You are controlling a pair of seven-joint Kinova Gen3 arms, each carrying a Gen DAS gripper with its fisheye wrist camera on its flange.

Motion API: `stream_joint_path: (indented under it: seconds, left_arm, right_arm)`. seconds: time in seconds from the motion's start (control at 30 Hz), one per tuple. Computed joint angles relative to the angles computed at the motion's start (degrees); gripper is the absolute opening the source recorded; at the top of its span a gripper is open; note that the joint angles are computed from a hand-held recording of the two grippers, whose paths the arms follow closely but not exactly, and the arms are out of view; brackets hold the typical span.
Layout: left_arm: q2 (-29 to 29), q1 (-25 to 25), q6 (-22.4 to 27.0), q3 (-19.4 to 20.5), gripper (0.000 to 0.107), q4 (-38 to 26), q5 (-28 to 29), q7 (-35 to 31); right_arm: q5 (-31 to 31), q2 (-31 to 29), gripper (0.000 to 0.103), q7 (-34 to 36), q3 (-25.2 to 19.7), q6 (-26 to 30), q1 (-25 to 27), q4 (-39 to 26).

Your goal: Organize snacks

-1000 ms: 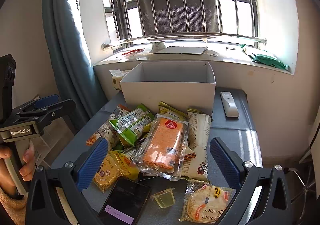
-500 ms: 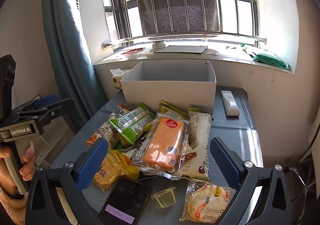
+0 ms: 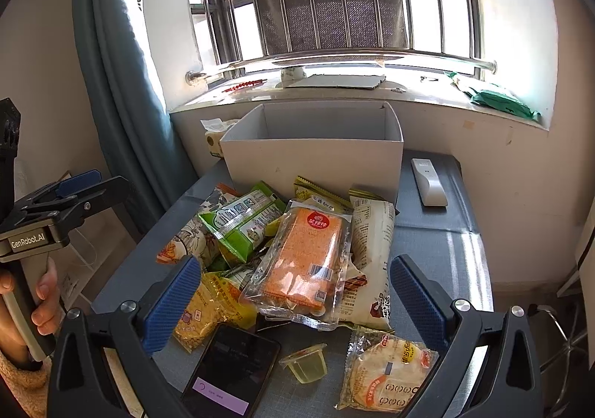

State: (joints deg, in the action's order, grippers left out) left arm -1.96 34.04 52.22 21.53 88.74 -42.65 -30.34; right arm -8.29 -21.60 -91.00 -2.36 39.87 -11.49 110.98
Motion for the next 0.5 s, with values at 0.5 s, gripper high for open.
stream_joint_path:
  seconds: [0.5]
  left_arm:
    - [-1.4, -1.9, -0.1, -0.3, 0.103, 2.8, 1.7, 0.7]
  right_arm:
    - [-3.8, 21.7, 0.103, -0.2, 0.5, 10.8, 1.7, -13.9]
